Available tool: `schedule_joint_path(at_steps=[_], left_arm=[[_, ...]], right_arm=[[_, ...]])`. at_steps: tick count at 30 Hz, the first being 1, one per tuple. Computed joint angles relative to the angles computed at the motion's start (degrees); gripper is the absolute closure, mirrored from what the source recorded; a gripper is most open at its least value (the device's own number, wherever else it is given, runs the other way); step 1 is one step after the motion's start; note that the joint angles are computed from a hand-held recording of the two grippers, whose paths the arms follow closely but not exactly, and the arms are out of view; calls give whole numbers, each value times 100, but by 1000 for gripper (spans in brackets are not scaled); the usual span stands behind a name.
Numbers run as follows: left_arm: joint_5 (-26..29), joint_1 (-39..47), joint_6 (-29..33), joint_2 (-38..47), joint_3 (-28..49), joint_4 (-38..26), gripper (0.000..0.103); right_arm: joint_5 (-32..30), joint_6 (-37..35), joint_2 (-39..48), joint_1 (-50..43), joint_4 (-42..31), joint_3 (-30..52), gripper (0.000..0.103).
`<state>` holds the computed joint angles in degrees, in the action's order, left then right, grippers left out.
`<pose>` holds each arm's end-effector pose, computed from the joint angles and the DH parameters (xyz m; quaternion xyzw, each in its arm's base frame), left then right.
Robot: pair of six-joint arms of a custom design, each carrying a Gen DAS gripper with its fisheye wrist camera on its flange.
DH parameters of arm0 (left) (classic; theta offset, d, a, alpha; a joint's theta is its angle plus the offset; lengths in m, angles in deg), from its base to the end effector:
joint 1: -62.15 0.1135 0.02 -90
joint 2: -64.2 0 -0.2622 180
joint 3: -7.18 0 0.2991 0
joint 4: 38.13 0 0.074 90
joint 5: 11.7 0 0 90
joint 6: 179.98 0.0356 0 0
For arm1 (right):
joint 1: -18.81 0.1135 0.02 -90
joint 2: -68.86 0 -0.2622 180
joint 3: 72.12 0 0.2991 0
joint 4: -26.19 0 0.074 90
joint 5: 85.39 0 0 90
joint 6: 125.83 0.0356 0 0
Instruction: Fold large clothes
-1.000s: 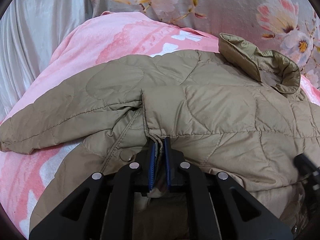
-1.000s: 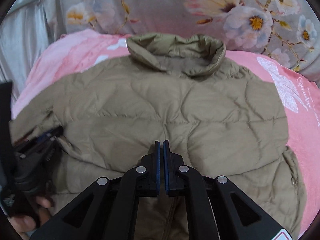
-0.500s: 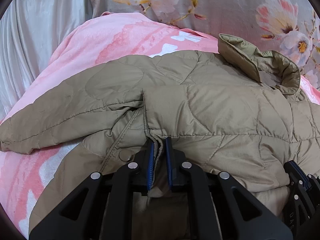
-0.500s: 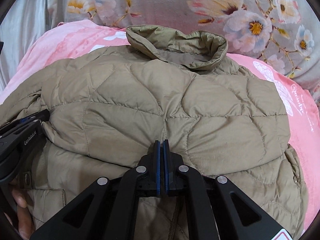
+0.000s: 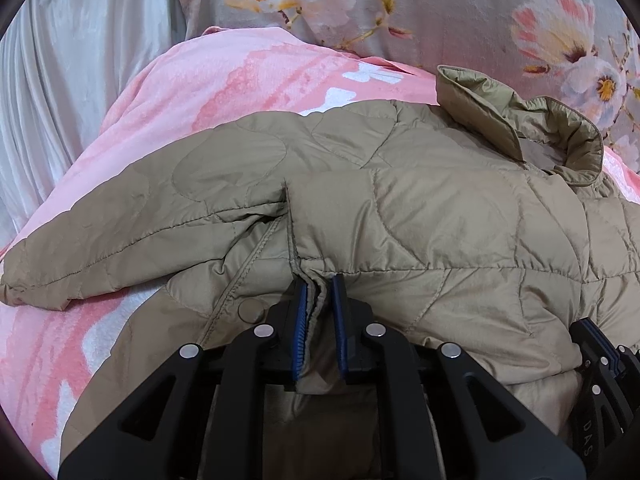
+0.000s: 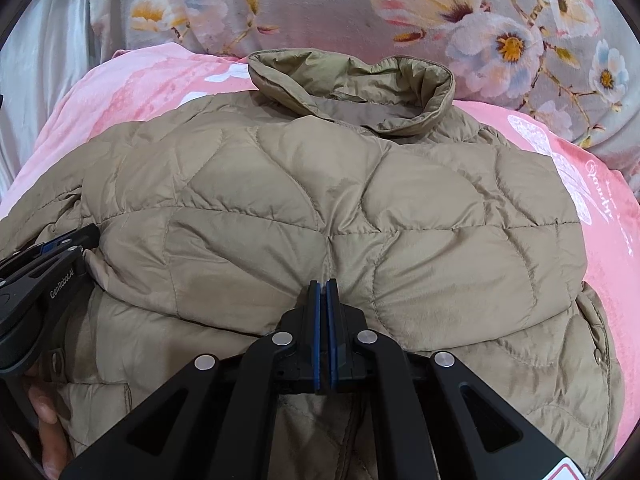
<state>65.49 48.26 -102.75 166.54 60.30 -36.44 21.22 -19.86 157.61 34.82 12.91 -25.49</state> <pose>0.3366 -0.0751 0.0630 -0.0313 0.9266 0.0182 0.3742 0.2888 0.0723 0.0860 0.0426 0.9448 -0.0515 0.3209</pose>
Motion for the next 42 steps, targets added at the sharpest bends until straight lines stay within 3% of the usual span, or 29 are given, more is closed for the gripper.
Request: schedule_joint_path(at_steps=[4,7,8,9,12,13,14,15,18,20,22,23,25,26,27,29,30,31,33,38,42], left_arm=[[297,155,-117,-80,-112,118,83],[1391,730,-544,-427,-582,603,65],[2102,1115,-692,-668,-828,684,64],[2265,1338,-790,-921,-979,467,58],[2733,2284,-670,-1872,-1629,30,55],[2885,2719,-508,-2163,-1798,-138,50],[2932,3153,-335,-2356,-1878,-344,36],[2980,3739,-102,-2425,-1904,-501,30],[3163,5211,564,-1723,-1304,-850,30],[3028,5833,699,-1073,-645,-1043,31],[3130,6163,755,-637,-122,-1225,31],[3172,6288,763,-412,183,-1328,31],[3369,6378,831,-114,622,-1599,31],[3646,6399,819,123,926,-1850,31],[3812,6399,755,282,1116,-2022,31],[4024,6339,507,580,1416,-2215,46],[3949,6300,482,653,1519,-2245,66],[3742,6207,424,623,1494,-2198,78],[3450,6037,244,381,1234,-1882,92],[3280,5833,416,-611,668,-1473,99],[3524,5353,509,-2062,183,-1587,100]], right_arm=[[63,24,50,22,-31,40,99],[48,38,49,18,-16,34,99],[87,47,63,44,-37,51,99],[142,57,80,78,-63,72,99],[128,62,68,63,-59,68,99],[95,66,57,45,-47,58,99],[76,67,45,29,-40,48,99],[63,71,36,22,-34,42,99],[180,86,27,81,-88,60,99],[605,159,-80,279,-311,63,95],[1070,393,-403,537,-602,-63,79],[1231,558,-698,686,-751,-208,76],[1151,890,-1491,924,-1090,-594,60],[1254,1128,-1906,1123,-1346,-790,58],[1307,1265,-2123,1229,-1519,-887,56],[1176,1571,-2701,1376,-1891,-1156,55],[1126,1692,-2894,1408,-2020,-1247,55],[1096,1811,-3079,1453,-2146,-1333,55],[1095,2088,-3485,1578,-2477,-1491,55],[1572,2779,-4006,2242,-3230,-1706,54],[1764,3288,-4434,2677,-3718,-1919,54]])
